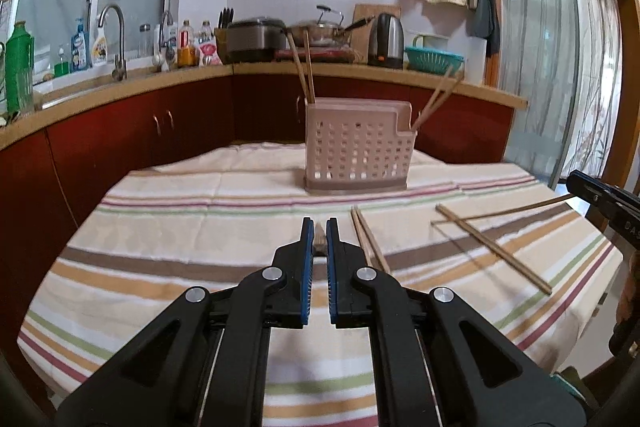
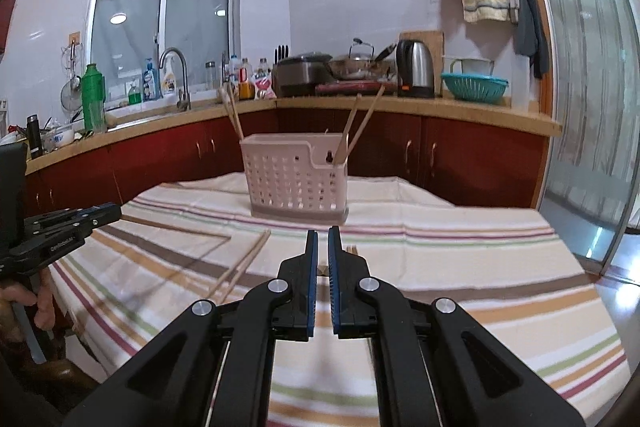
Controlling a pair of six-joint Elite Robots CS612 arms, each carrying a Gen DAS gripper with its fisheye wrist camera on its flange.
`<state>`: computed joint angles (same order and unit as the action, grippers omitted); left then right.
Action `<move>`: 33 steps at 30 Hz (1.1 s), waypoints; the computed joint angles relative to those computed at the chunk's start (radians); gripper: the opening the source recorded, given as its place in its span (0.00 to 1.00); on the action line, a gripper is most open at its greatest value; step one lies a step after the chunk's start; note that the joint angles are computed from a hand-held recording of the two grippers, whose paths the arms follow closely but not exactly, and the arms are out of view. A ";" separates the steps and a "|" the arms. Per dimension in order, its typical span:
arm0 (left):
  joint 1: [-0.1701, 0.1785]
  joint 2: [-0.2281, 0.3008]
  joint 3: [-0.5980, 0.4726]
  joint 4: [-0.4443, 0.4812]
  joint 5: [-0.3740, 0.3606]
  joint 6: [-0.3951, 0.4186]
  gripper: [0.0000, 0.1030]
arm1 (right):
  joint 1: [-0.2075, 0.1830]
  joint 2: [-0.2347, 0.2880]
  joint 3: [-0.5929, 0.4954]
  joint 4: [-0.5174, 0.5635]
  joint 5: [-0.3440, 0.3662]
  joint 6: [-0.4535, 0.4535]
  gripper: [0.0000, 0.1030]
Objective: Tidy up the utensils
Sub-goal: 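Lift both held chopsticks upright and carry them above the pink basket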
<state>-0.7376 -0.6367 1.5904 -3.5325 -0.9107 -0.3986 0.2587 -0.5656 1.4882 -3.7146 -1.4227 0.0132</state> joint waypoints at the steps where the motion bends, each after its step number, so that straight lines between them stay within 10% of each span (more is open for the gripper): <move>1: 0.000 0.000 -0.003 -0.006 0.003 0.005 0.06 | 0.000 0.002 -0.007 -0.001 0.000 0.000 0.06; 33: 0.079 0.069 -0.258 -0.017 -0.082 0.191 0.06 | -0.003 0.086 -0.306 0.080 0.050 0.029 0.06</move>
